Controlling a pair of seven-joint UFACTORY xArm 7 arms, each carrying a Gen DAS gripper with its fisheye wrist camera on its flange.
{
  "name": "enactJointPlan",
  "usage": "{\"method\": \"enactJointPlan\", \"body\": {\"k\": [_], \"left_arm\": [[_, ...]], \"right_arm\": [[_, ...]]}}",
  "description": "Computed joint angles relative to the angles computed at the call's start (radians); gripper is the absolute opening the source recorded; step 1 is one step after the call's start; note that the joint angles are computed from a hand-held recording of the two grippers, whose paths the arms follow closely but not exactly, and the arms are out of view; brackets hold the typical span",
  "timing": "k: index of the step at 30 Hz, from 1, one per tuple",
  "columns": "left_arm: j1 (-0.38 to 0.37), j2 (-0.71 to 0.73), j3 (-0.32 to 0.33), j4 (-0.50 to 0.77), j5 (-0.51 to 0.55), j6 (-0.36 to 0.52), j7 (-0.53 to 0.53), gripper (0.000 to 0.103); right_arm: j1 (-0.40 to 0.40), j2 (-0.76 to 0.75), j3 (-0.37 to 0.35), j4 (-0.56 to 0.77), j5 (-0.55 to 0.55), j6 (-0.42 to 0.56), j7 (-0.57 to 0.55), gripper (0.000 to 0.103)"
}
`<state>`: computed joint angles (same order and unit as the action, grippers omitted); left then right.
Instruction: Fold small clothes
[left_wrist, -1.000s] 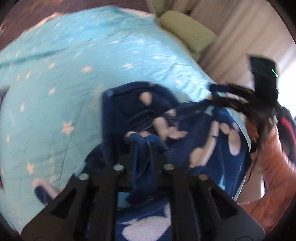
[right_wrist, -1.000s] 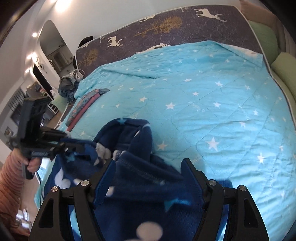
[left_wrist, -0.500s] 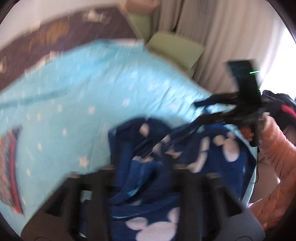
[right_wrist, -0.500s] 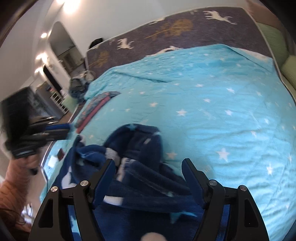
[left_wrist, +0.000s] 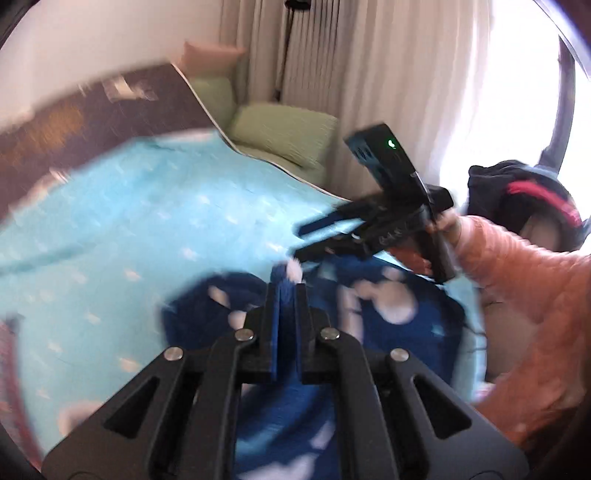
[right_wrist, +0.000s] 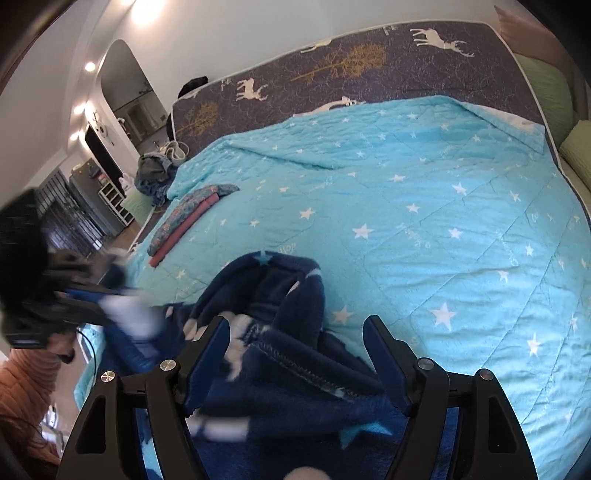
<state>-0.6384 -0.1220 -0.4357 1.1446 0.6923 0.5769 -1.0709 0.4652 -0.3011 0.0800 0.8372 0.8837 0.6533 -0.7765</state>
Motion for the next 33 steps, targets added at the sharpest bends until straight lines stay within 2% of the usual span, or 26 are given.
{"method": "enactJointPlan", "body": {"k": [2, 6, 7, 8, 10, 12, 14, 17, 20, 22, 24, 26, 28, 32, 33], "left_arm": [[0.01, 0.024, 0.0, 0.029, 0.005, 0.085, -0.032, 0.008], [0.011, 0.081, 0.043, 0.059, 0.003, 0.213, -0.031, 0.008], [0.01, 0.092, 0.054, 0.065, -0.005, 0.237, -0.061, 0.008], [0.007, 0.081, 0.064, 0.05, -0.015, 0.226, -0.086, 0.008], [0.007, -0.007, 0.073, -0.033, -0.064, 0.171, -0.114, 0.016], [0.005, -0.047, 0.026, -0.049, -0.039, 0.207, -0.16, 0.039], [0.0, -0.077, -0.023, -0.06, -0.002, 0.246, -0.191, 0.052], [-0.024, -0.08, -0.094, -0.047, 0.032, 0.362, -0.191, 0.054], [-0.043, -0.073, -0.11, -0.038, 0.034, 0.498, -0.164, 0.056], [-0.045, -0.108, -0.091, -0.072, -0.001, 0.538, -0.191, 0.057], [-0.034, -0.183, -0.063, -0.151, -0.045, 0.52, -0.226, 0.063], [-0.012, -0.286, -0.025, -0.274, -0.107, 0.433, -0.276, 0.069], [0.002, -0.372, 0.03, -0.4, -0.189, 0.302, -0.314, 0.069], [0.046, -0.417, 0.069, -0.546, -0.257, 0.066, -0.326, 0.071], [0.061, -0.411, 0.069, -0.566, -0.265, 0.007, -0.324, 0.073]], "right_arm": [[-0.001, 0.006, -0.001, 0.007, 0.014, -0.004, 0.011, 0.077], [0.003, -0.01, -0.003, -0.005, 0.045, 0.002, 0.003, 0.077], [0.003, -0.018, -0.001, -0.013, 0.04, 0.003, 0.001, 0.077], [0.002, -0.028, 0.0, -0.023, 0.031, 0.004, -0.001, 0.077], [-0.002, -0.06, 0.002, -0.053, -0.004, 0.002, -0.001, 0.077], [0.001, -0.098, -0.008, -0.087, -0.027, 0.007, -0.013, 0.077], [0.011, -0.136, -0.025, -0.118, -0.033, 0.018, -0.033, 0.077], [0.018, -0.186, -0.028, -0.166, -0.062, 0.019, -0.035, 0.077], [0.032, -0.198, -0.01, -0.183, -0.115, -0.001, -0.013, 0.077], [0.044, -0.203, -0.004, -0.189, -0.142, -0.021, -0.007, 0.077], [0.043, -0.215, 0.012, -0.204, -0.201, -0.051, 0.008, 0.077], [0.024, -0.23, 0.017, -0.229, -0.266, -0.075, 0.047, 0.077], [0.01, -0.238, -0.001, -0.25, -0.303, -0.092, 0.087, 0.077], [-0.028, -0.21, -0.092, -0.259, -0.288, -0.142, 0.158, 0.077], [-0.03, -0.172, -0.138, -0.241, -0.254, -0.147, 0.154, 0.081]]}}
